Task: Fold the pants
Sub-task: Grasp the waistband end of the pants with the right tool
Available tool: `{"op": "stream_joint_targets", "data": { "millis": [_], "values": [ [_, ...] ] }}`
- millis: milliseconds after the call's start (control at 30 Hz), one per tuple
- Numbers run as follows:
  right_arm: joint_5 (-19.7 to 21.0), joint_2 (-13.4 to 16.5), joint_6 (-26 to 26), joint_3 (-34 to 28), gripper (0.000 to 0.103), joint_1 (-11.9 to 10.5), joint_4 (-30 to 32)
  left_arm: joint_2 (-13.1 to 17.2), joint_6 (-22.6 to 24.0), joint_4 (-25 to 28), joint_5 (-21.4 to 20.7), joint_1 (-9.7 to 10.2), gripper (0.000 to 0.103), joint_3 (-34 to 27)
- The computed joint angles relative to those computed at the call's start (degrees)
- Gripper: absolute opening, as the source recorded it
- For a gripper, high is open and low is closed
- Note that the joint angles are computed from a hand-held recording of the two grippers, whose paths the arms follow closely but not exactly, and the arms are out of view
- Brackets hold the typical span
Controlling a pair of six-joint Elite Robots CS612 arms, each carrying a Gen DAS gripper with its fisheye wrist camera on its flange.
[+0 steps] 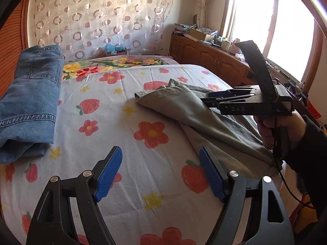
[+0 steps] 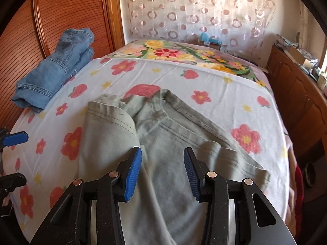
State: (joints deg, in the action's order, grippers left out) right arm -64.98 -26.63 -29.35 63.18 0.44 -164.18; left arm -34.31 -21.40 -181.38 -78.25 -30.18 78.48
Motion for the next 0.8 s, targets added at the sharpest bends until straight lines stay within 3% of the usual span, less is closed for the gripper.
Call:
{"op": "stream_joint_targets", "data": {
  "millis": [167,667,733,800],
  "values": [
    [2.56,-0.27,-1.88,0.70,0.045,0.07,0.31,-0.05,-0.87,-0.14,-0.05,0.21,0.079,0.33],
    [2.09,0.05,-3.06,0.53,0.044,0.49,1.28,0.05,-0.99,0.46,-0.96,0.13,0.078,0.40],
    [2.52,0.17,-2.94,0.09,0.034,0.40,2.29,0.05,-0.82,0.59,-1.12,0.05,0.078,0.40],
    [2.88,0.28,-3.00,-0.25,0.031,0.36,3.26,0.09,-0.60,0.69,-1.21,-0.04,0.079,0.30]
  ]
}}
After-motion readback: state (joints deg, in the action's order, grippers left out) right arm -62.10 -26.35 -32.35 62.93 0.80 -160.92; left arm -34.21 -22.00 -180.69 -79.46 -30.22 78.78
